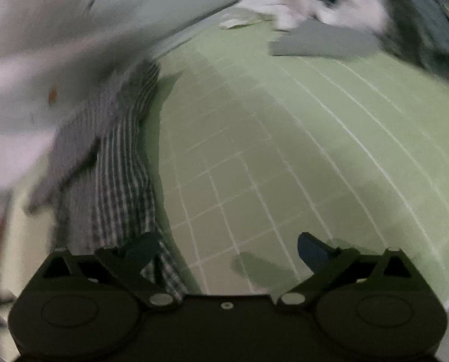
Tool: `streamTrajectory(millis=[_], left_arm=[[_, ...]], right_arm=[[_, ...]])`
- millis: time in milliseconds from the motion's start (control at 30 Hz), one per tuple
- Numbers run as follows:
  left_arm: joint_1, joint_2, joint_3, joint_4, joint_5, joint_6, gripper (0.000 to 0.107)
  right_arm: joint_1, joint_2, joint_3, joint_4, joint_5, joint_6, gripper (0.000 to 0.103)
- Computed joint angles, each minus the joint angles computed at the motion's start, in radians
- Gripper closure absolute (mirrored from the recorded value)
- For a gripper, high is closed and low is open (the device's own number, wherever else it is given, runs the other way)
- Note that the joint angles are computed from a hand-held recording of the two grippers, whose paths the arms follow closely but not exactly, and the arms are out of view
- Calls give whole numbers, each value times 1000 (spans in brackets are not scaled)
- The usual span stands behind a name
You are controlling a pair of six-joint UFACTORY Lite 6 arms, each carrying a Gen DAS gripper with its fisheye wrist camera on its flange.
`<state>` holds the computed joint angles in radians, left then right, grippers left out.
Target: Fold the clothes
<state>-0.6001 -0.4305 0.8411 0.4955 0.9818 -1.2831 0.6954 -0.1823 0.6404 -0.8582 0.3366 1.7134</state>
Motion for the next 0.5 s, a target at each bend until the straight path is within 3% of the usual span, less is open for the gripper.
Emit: streamTrajectory(millis=[100, 267, 367, 500], left_arm=[[194, 31, 12, -55, -106, 172, 9], [540, 226, 130, -292, -308, 584, 9], [698, 398, 258, -473, -402, 844, 9], [810, 711, 541, -583, -442, 1034, 9]], right_arm=[[93, 114, 97, -134, 81, 129, 1], [195, 285, 274, -92, 206, 213, 1], [260, 390, 398, -79, 311, 275, 1], [347, 580, 646, -83, 514, 266, 1]])
